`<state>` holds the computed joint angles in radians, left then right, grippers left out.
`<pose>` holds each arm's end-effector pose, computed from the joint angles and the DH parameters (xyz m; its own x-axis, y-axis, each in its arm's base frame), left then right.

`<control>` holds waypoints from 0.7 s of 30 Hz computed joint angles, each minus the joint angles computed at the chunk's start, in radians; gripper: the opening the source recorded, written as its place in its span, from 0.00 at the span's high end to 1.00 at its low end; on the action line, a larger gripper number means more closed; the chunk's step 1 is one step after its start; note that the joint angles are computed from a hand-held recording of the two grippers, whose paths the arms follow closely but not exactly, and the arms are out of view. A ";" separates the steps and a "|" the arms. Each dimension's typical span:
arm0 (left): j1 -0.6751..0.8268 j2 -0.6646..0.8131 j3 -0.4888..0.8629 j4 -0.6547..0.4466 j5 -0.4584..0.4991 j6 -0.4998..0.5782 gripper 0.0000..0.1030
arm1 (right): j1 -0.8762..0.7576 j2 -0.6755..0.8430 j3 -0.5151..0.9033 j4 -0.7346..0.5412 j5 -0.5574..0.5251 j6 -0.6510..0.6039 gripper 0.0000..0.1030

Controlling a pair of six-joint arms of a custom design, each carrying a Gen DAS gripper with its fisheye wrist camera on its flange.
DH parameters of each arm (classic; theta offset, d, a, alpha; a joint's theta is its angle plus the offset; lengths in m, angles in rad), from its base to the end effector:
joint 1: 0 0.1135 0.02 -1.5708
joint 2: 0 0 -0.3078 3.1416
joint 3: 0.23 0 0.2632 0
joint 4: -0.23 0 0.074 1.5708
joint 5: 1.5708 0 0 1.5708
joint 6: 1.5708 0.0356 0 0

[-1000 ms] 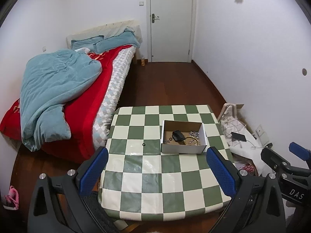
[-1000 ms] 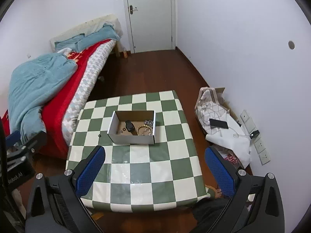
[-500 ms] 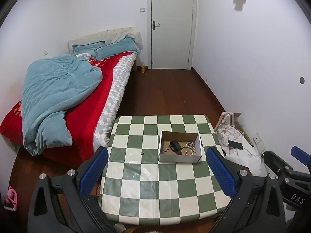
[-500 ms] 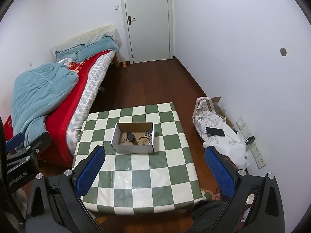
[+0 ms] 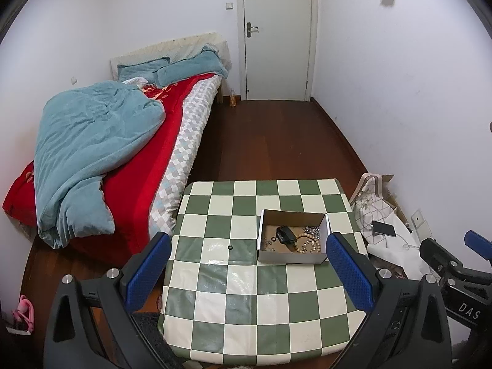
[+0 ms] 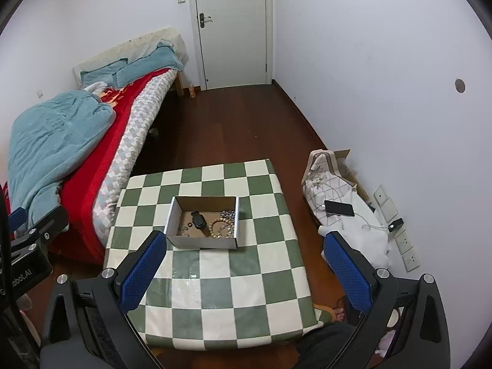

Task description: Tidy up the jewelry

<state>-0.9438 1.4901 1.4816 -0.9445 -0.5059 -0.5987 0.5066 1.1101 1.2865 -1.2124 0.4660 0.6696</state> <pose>0.1975 -0.2432 0.3924 -0.7015 0.1280 -0.7011 0.1796 0.9837 -0.0001 0.1641 0.0728 0.4022 -0.7346 0.2265 -0.6396 0.2841 0.9587 0.0132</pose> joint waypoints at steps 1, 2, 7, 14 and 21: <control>0.003 0.005 0.001 0.001 0.004 0.001 0.00 | -0.013 0.004 -0.004 0.009 -0.011 -0.013 0.00; 0.006 0.010 0.003 -0.001 0.010 0.001 0.00 | -0.020 0.008 -0.006 0.014 -0.014 -0.019 0.00; 0.013 0.034 0.011 -0.010 0.021 0.005 0.00 | -0.057 0.027 -0.014 0.037 -0.037 -0.053 0.00; 0.026 0.045 0.010 -0.017 0.032 0.008 0.00 | -0.076 0.045 -0.023 0.048 -0.064 -0.073 0.00; 0.029 0.039 0.000 -0.016 0.029 0.007 0.00 | -0.068 0.059 -0.023 0.052 -0.074 -0.076 0.00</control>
